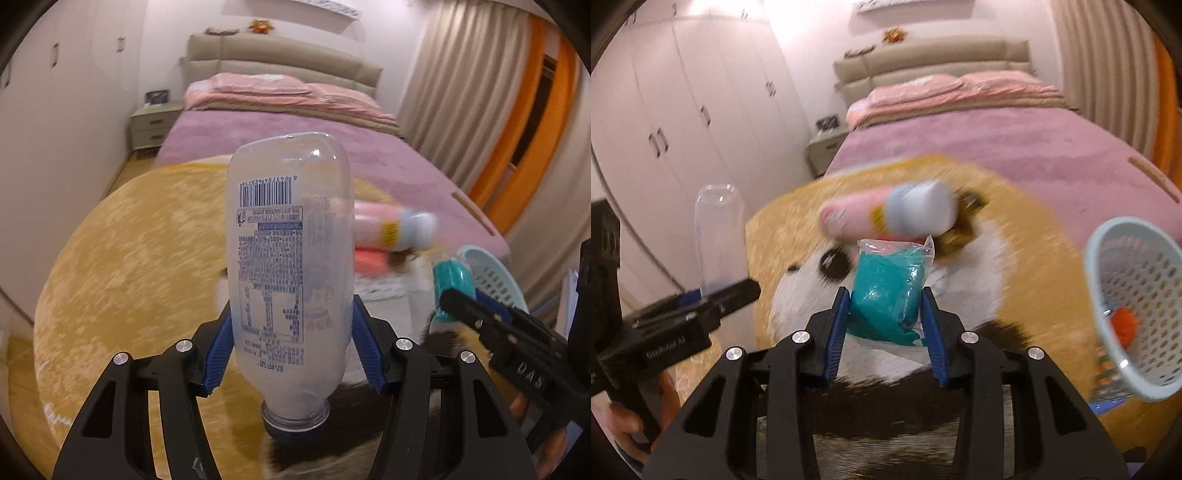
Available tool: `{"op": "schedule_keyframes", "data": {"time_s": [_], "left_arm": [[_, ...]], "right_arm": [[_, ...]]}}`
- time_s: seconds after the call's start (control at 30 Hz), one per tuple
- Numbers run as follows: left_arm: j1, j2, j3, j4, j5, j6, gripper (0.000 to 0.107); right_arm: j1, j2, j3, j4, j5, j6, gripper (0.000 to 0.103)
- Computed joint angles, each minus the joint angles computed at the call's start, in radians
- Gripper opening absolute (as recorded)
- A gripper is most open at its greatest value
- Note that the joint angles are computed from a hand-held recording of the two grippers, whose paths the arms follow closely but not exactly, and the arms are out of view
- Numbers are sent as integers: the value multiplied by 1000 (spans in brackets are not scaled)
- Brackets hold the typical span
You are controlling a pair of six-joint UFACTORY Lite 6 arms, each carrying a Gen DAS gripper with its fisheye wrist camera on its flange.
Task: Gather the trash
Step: 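Carry the clear bottle and teal packet over the basket and release both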
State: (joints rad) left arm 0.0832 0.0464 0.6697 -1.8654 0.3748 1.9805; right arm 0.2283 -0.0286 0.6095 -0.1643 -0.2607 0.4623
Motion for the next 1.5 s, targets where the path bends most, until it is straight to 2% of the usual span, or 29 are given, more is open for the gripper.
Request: {"op": "schedule_keyframes", "data": {"time_s": [0.1, 0.3, 0.37, 0.5, 0.57, 0.83, 1.1, 1.23, 1.33, 1.4, 1.5], "left_arm": [[-106, -25, 21, -1, -17, -48, 57], [-314, -1, 103, -43, -73, -77, 57], [-394, 21, 142, -87, -103, -52, 57], [-535, 100, 252, -138, -150, -36, 57], [-591, 165, 331, -106, -156, -92, 57], [-706, 471, 666, 256, -123, -528, 57], [-778, 735, 955, 551, -114, -843, 57], [-811, 848, 1103, 784, -102, -1086, 57], [-820, 902, 1174, 852, -88, -1139, 58], [-828, 918, 1204, 895, -95, -1179, 69], [-835, 875, 1151, 849, -136, -1122, 73]], "right_arm": [[-107, -91, -41, -154, 6, 120, 35], [-372, -197, -83, -610, -19, 505, 35], [-472, -206, -85, -758, -48, 621, 35], [-650, -183, -70, -926, -111, 735, 35], [-715, -161, -53, -961, -129, 754, 35], [-906, 14, 53, -982, -159, 723, 35], [-995, 218, 158, -976, -164, 692, 35], [-1029, 318, 217, -1010, -174, 724, 36], [-1054, 378, 258, -1066, -188, 772, 36], [-1068, 414, 290, -1112, -195, 810, 37], [-1101, 452, 324, -1167, -226, 858, 44]]}}
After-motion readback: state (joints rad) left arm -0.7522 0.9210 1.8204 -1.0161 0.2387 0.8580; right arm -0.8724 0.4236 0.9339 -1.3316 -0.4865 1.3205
